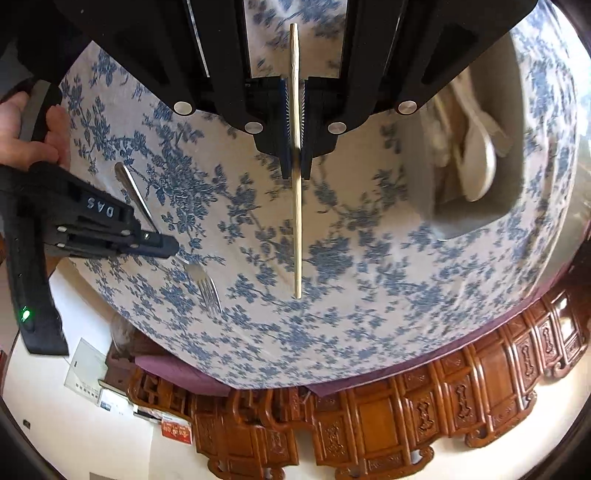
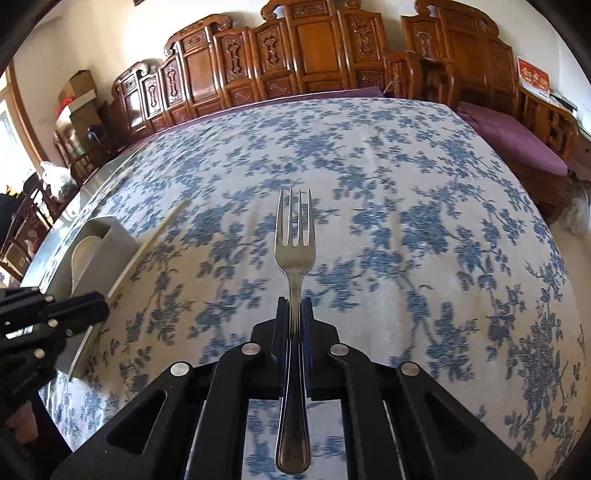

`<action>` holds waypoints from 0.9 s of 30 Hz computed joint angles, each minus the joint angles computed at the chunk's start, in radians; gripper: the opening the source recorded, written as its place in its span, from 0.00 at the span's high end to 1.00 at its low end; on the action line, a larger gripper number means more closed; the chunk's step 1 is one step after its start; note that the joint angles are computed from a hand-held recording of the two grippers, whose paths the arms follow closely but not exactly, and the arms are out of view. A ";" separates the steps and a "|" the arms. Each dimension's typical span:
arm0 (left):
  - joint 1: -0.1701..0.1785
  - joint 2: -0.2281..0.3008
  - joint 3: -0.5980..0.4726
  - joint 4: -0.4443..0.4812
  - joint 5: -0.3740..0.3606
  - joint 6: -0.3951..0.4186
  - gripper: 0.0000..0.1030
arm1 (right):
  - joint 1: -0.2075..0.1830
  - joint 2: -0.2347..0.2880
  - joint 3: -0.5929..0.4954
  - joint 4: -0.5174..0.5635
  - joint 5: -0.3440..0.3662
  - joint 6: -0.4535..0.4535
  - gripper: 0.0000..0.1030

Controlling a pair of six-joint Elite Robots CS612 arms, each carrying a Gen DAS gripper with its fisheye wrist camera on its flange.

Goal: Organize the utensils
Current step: 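Lower the pale chopstick into the tray and open the left gripper while the right carries the fork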

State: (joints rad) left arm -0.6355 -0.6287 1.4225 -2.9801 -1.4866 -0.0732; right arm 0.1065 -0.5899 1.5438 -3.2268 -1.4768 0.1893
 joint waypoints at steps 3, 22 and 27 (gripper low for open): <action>0.008 -0.019 0.029 -0.029 0.008 -0.011 0.96 | 0.011 0.001 -0.006 0.007 -0.004 -0.008 0.92; 0.066 -0.077 0.130 -0.114 0.060 -0.053 0.96 | 0.063 -0.021 0.003 -0.055 0.039 -0.053 0.92; 0.081 -0.056 0.110 -0.063 0.049 -0.080 0.96 | 0.074 -0.021 0.001 -0.056 0.032 -0.091 0.92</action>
State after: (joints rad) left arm -0.5548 -0.6843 1.5321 -3.0428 -1.4378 -0.1536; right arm 0.1806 -0.6113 1.5445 -3.2833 -1.4445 0.0982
